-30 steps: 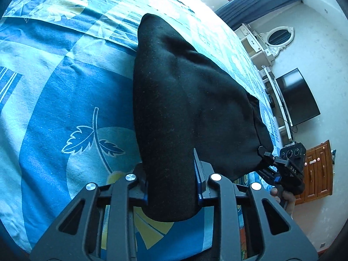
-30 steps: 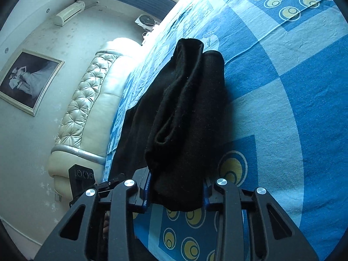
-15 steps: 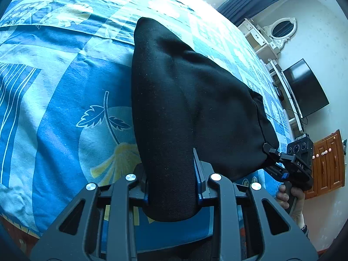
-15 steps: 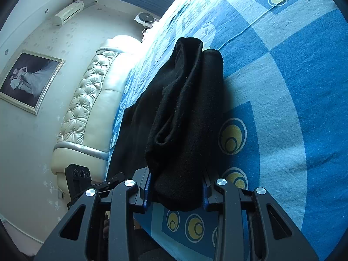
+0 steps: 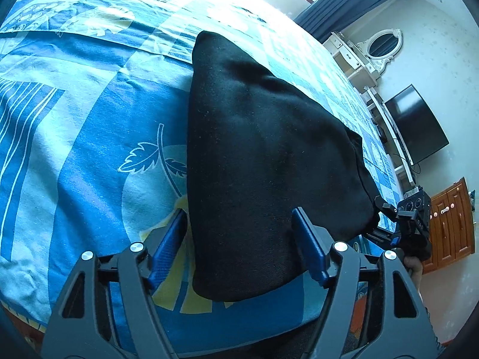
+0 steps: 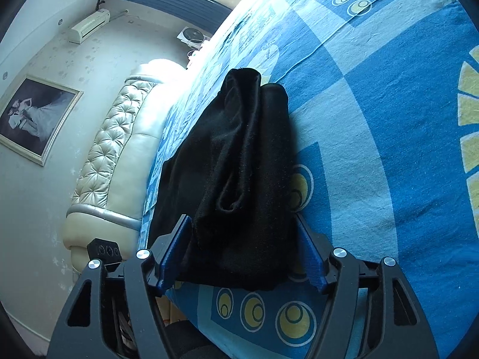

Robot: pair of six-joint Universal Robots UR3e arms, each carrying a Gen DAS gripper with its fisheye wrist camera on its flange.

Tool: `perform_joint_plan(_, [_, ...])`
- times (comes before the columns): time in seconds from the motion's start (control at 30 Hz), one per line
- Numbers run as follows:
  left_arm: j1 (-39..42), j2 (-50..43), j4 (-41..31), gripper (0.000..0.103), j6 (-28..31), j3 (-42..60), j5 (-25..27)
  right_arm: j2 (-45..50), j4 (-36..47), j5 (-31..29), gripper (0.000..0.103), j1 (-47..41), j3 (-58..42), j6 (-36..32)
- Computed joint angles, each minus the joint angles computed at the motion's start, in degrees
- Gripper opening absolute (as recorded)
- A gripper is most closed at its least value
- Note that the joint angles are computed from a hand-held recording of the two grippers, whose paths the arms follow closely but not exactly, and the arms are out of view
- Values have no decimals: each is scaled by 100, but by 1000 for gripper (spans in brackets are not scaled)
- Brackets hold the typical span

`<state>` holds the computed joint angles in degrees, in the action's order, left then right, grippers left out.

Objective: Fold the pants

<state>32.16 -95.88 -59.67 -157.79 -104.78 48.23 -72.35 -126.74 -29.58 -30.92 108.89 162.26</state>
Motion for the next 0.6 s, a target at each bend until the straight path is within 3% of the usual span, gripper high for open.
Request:
perform_joint_plan(0.17, [116, -302, -92, 76, -142, 4, -309, 179, -199, -52, 70, 255, -162, 153])
perform_joint_plan(0.23, [93, -305, -65, 51, -17, -24, -318, 256, -264, -180, 60, 428, -277, 180])
perform_joint_plan(0.3, [93, -239, -85, 44, 72, -72, -362, 326, -362, -350, 46, 552, -365, 283])
perform_joint_plan(0.33, [92, -199, -93, 39, 98, -89, -365, 326, -357, -274, 43, 526, -340, 266])
perform_joint_plan(0.6, [-69, 299, 229, 31, -57, -337, -7, -36, -36, -114, 37, 318, -30, -1])
